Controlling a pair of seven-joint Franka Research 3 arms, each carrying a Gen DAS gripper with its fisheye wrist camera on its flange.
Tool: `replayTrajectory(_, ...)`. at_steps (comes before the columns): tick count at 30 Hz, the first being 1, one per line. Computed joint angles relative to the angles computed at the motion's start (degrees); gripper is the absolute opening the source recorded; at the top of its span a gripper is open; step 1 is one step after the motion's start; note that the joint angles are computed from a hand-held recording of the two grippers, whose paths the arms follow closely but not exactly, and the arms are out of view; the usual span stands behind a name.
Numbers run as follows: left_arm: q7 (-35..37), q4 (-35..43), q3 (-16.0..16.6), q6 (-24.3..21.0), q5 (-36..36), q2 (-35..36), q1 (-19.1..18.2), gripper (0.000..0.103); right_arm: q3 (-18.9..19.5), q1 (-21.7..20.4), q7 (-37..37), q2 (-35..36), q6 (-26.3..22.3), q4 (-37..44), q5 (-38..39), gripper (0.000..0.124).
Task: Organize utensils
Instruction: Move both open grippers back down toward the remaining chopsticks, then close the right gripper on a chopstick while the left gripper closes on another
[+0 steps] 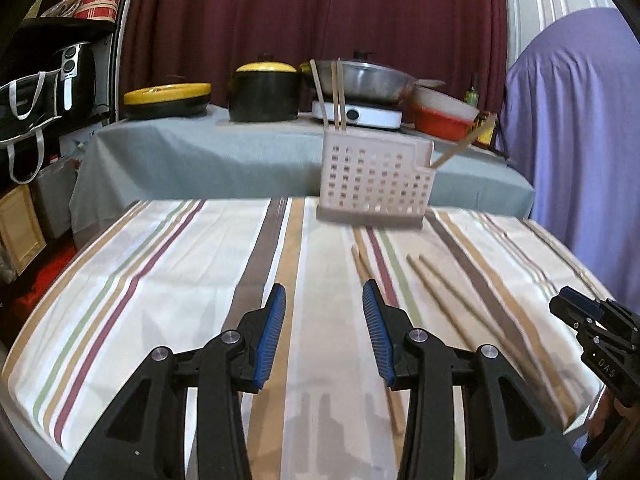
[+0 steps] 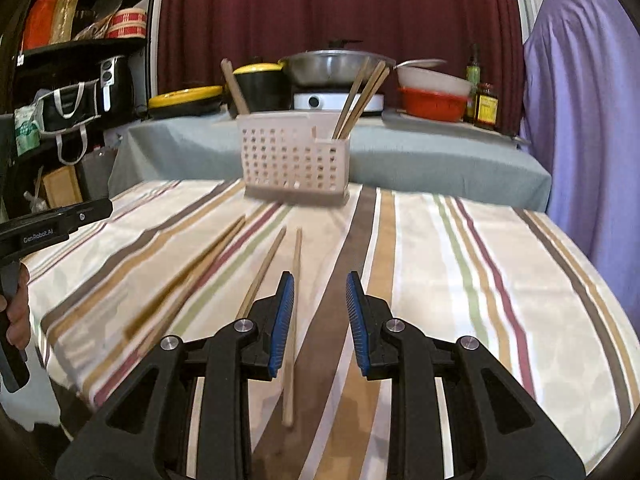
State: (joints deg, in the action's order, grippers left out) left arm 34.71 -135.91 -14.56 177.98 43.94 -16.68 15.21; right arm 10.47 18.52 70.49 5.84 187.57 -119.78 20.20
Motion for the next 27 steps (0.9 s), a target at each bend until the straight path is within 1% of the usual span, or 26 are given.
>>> replayTrajectory(1, 0.4, -1.1, 0.6, -0.2, -0.6, -0.6, -0.8, 0.041, 0.3, -0.1, -0.1, -0.6, 0.3, -1.1, 0.1, 0.027)
replayTrajectory(3, 0.6, -2.3, 0.8, -0.3, -1.3, -1.3, -1.3, 0.041, 3.7, -3.1, -1.2, -1.3, 0.6, -2.5, 1.6, 0.027)
replayTrajectory(4, 0.5, -3.3, 0.8, -0.1, -1.6, -1.9, -1.3, 0.041, 7.1, -6.0, -2.5, -1.7, 0.8, -3.2, 3.1, 0.027)
replayTrajectory(7, 0.7, -4.8, 0.3, -0.1, -2.2, -3.2, -1.1, 0.041, 13.3, -11.2, -6.4, -2.3, 0.9, -4.5, 7.0, 0.027)
replayTrajectory(8, 1.1, -5.5, 0.5, -0.1, -2.7, -3.6, -1.6, 0.041, 16.1, -13.5, -8.8, -2.4, 0.9, -4.6, 9.5, 0.027)
replayTrajectory(9, 1.4, -6.0, 0.6, 0.0, -3.2, -4.0, -1.8, 0.041, 18.0, -14.9, -10.9, -2.4, 0.8, -4.7, 11.7, 0.027)
replayTrajectory(10, 1.7, -6.4, 0.5, 0.1, -3.6, -4.2, -1.9, 0.041, 19.3, -15.7, -12.8, -2.4, 0.7, -4.9, 13.5, 0.027)
replayTrajectory(11, 2.1, -6.9, 0.4, 0.3, -4.0, -4.4, -2.0, 0.041, 19.6, -15.7, -14.2, -2.4, 0.6, -4.9, 14.7, 0.027)
replayTrajectory(12, 2.4, -7.3, 0.3, 0.5, -4.4, -4.6, -2.0, 0.041, 18.8, -14.8, -14.8, -2.5, 0.6, -5.1, 15.2, 0.027)
replayTrajectory(14, 3.6, -7.8, 0.8, 0.7, -5.8, -4.5, -3.1, 0.041, 12.7, -9.1, -12.1, -2.4, 0.4, -5.6, 12.2, 0.027)
replayTrajectory(15, 4.4, -8.0, 1.2, 0.7, -6.6, -4.4, -3.9, 0.041, 11.1, -7.6, -11.9, -2.2, 0.3, -5.6, 12.0, 0.027)
replayTrajectory(17, 6.0, -8.3, 1.7, 1.0, -8.0, -4.3, -5.1, 0.041, 4.8, -2.1, -8.4, -2.0, -0.5, -5.9, 8.4, 0.027)
replayTrajectory(19, 7.0, -8.5, 1.4, 1.6, -8.8, -4.2, -5.3, 0.041, 2.1, 0.2, -6.8, -1.7, -0.9, -5.9, 6.7, 0.026)
replayTrajectory(20, 7.5, -8.5, 1.2, 1.8, -9.2, -4.0, -5.3, 0.041, 1.6, 0.6, -6.4, -1.5, -1.1, -5.8, 6.2, 0.025)
replayTrajectory(22, 9.0, -8.2, 1.4, 1.7, -10.1, -3.2, -6.2, 0.041, 1.8, 0.4, -6.5, -1.2, -1.6, -5.6, 6.3, 0.020)
replayTrajectory(23, 9.6, -8.1, 1.4, 1.6, -10.5, -2.9, -6.5, 0.041, 1.9, 0.3, -6.7, -1.1, -2.0, -5.5, 6.5, 0.014)
replayTrajectory(25, 10.6, -7.9, 1.4, 1.3, -11.1, -2.4, -6.9, 0.041, 2.1, 0.1, -7.2, -1.0, -2.4, -5.3, 7.0, 0.010)
replayTrajectory(26, 10.9, -7.8, 1.2, 1.2, -11.3, -2.1, -6.9, 0.041, 2.0, 0.2, -7.3, -1.0, -2.5, -5.3, 7.2, 0.006)
replayTrajectory(27, 11.2, -7.8, 1.2, 1.2, -11.5, -1.8, -7.1, 0.041, 1.8, 0.3, -7.2, -0.9, -2.5, -5.3, 7.2, 0.006)
